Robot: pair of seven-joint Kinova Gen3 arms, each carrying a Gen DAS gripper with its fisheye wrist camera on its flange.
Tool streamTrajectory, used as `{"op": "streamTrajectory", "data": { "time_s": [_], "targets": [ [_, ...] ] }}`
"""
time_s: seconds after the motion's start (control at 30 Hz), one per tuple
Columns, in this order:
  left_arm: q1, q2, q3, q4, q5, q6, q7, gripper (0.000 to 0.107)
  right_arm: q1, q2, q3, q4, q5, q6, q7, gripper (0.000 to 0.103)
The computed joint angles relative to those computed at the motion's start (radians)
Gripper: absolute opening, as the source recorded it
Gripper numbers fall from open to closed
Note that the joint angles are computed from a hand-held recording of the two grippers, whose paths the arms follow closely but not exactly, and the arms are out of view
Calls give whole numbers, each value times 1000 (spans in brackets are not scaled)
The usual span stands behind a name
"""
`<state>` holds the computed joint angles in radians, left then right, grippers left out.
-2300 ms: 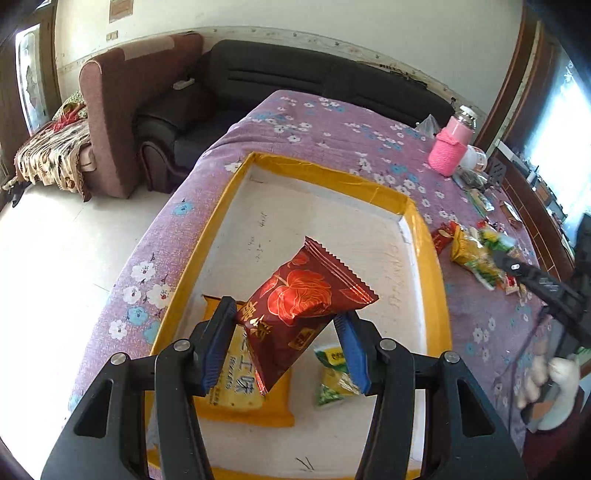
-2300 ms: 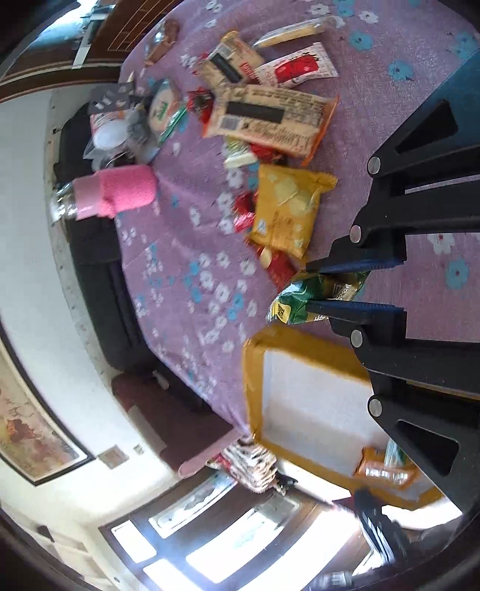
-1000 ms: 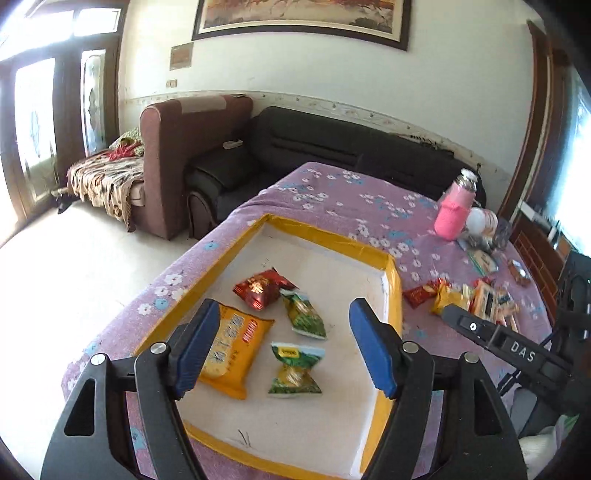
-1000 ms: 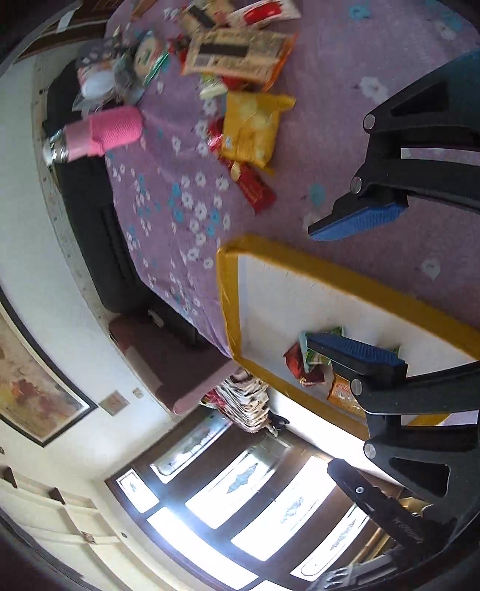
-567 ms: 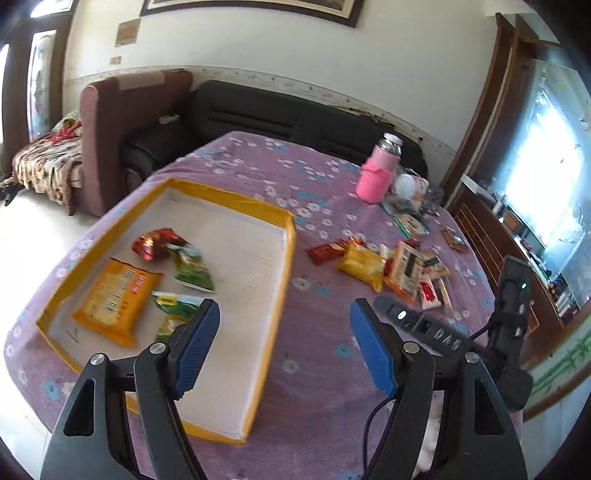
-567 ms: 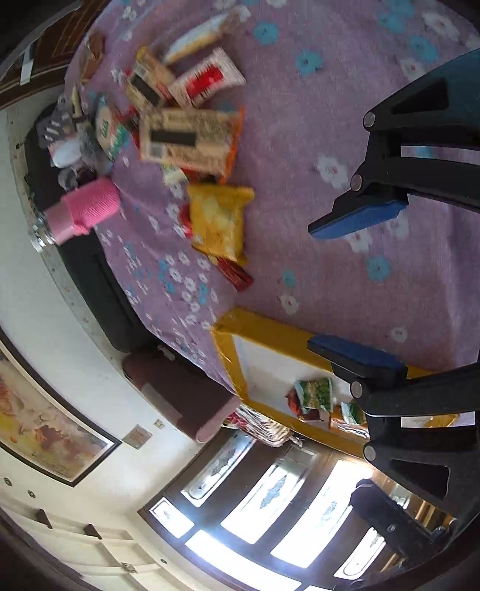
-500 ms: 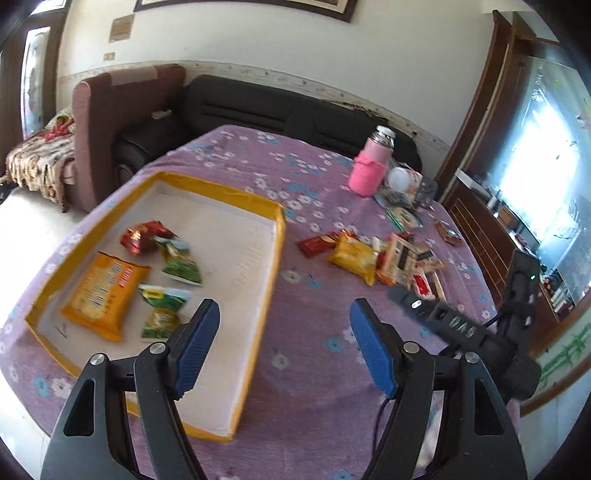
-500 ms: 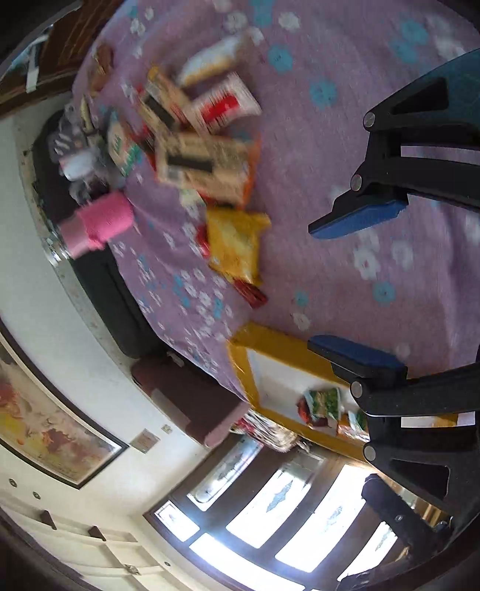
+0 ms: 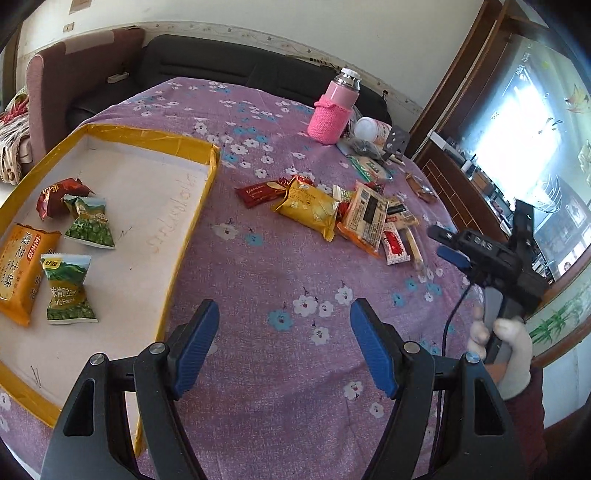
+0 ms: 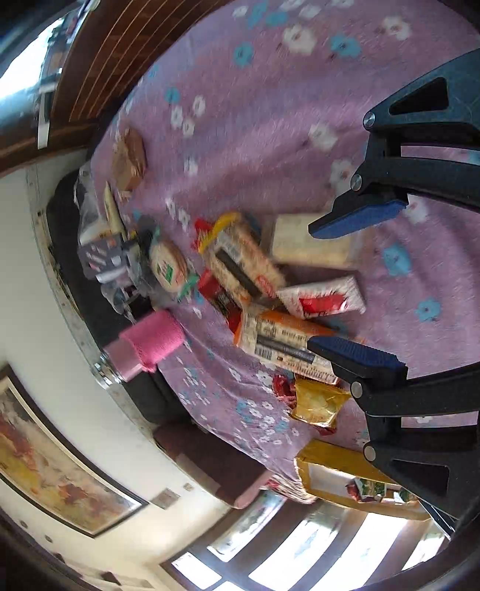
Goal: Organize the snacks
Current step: 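Move both tools back over the snack pile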
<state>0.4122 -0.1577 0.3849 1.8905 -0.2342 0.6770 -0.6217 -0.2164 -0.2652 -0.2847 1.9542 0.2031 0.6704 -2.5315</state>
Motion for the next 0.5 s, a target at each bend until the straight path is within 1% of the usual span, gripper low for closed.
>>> {"op": "streamTrajectory", "data": {
  "time_s": [0.03,0.07,0.1,0.13,0.17,0.2,0.23,0.3,0.33,0.37,0.4,0.43,0.47,0.5],
  "targets": [
    [-1,4,-2,-2,1,7,-2,73,-7,38,1,-15,4,-9,19,57],
    [-2,9,-1,-7,-3,17,0,73,2,70,-17,-33,24,-2,22,57],
    [-1,12,-2,-9,-5,19,0,73,21,101,-54,-52,61,19,9,57],
    [1,17,-1,-12,-12,23,2,73,23,125,-78,-67,102,38,-18,54],
    [3,23,-2,-16,-17,25,1,73,31,157,-111,-90,142,73,-36,53],
    [6,28,-2,-21,-22,26,0,73,23,191,-125,-116,183,114,-58,53],
    [10,34,-4,-27,-25,26,-4,73,2,219,-121,-131,210,142,-75,52],
    [20,49,-4,-42,-42,30,-2,73,-75,253,-61,-139,235,155,-98,53],
    [26,58,-5,-51,-48,31,-8,73,-109,250,-42,-131,265,157,-117,52],
    [33,67,-10,-60,-48,32,-17,73,-124,251,-33,-129,279,162,-123,49],
    [41,78,-15,-71,-47,34,-27,73,-136,246,-23,-119,286,150,-129,41],
    [49,91,-20,-85,-46,41,-35,73,-145,238,-6,-106,277,126,-123,18],
    [57,103,-24,-98,-47,48,-42,73,-155,234,8,-98,267,116,-120,14],
    [66,113,-29,-108,-53,53,-42,73,-158,223,18,-79,268,91,-131,14]
  ]
}}
